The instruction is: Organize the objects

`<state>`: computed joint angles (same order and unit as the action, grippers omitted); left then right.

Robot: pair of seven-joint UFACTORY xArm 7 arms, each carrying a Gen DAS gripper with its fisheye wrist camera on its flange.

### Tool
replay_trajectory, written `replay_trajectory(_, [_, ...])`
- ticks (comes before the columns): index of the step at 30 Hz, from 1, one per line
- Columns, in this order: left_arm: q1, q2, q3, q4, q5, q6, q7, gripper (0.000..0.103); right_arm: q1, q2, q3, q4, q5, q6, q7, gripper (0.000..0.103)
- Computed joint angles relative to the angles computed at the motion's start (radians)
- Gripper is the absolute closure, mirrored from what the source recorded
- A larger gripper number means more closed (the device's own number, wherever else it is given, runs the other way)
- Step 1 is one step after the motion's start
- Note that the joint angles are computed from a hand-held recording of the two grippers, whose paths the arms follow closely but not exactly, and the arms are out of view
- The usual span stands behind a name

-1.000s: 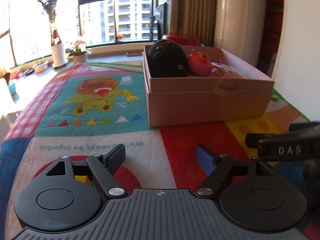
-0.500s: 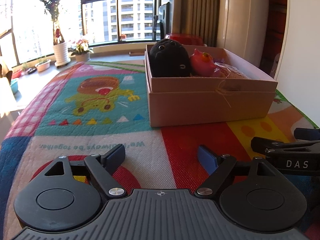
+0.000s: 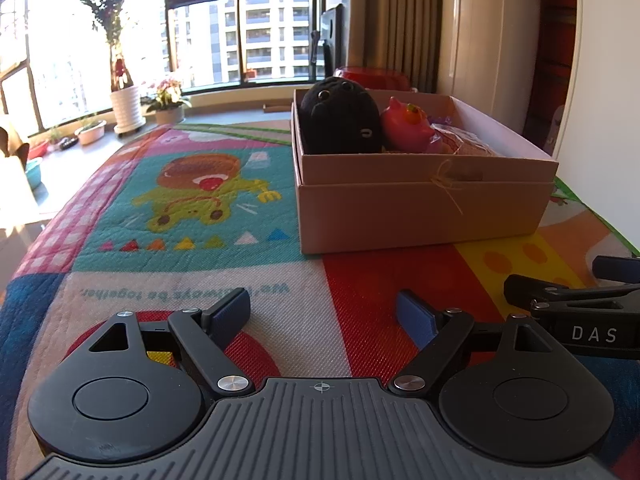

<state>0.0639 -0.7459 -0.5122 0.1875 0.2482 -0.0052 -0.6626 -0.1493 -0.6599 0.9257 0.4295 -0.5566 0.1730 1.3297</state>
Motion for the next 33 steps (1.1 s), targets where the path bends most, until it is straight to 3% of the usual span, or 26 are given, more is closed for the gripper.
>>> replay_trajectory(33, [-0.002, 0.004, 0.007, -0.007, -0.01, -0.015, 0.006, 0.016, 0.001, 0.001, -0.003, 0.0, -0.005, 0.0, 0.002, 0.0])
